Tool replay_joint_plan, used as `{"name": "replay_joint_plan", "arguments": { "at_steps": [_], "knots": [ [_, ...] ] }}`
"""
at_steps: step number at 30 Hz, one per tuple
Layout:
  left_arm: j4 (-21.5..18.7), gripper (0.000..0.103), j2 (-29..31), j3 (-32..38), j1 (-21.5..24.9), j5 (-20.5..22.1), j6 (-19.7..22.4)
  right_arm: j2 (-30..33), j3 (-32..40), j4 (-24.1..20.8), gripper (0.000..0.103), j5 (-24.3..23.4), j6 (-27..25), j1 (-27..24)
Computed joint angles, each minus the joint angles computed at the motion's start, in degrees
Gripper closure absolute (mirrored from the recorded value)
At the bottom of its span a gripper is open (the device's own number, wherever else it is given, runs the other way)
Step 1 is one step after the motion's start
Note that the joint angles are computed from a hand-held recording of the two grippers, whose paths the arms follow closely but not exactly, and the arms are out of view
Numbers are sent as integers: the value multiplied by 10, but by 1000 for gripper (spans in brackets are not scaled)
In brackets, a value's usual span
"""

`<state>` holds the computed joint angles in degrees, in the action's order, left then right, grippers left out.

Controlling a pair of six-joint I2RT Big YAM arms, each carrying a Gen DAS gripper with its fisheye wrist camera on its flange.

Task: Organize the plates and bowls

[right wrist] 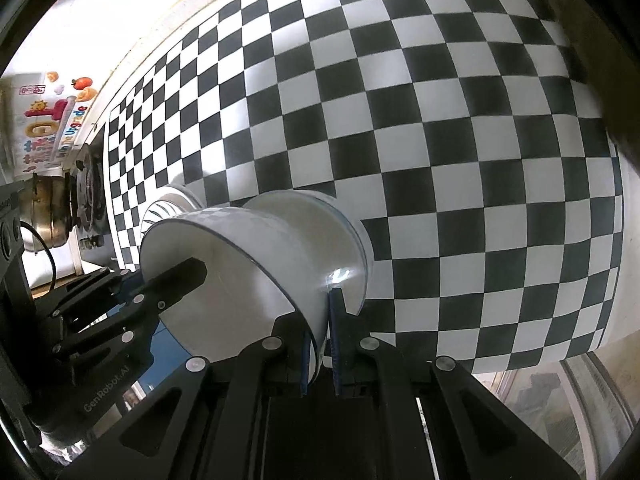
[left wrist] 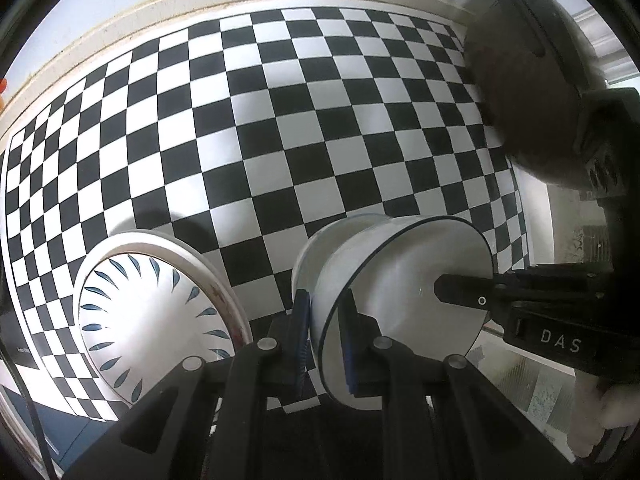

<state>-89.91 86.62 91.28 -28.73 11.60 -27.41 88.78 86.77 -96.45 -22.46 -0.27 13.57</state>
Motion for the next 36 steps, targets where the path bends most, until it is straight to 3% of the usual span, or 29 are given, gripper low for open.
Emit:
{"name": "replay_joint_plan", "arguments": {
  "at_steps": [36],
  "knots": [
    [12, 91, 23, -33, 2, 22, -19, 29, -14, -1, 92, 27, 16, 20]
  ]
}}
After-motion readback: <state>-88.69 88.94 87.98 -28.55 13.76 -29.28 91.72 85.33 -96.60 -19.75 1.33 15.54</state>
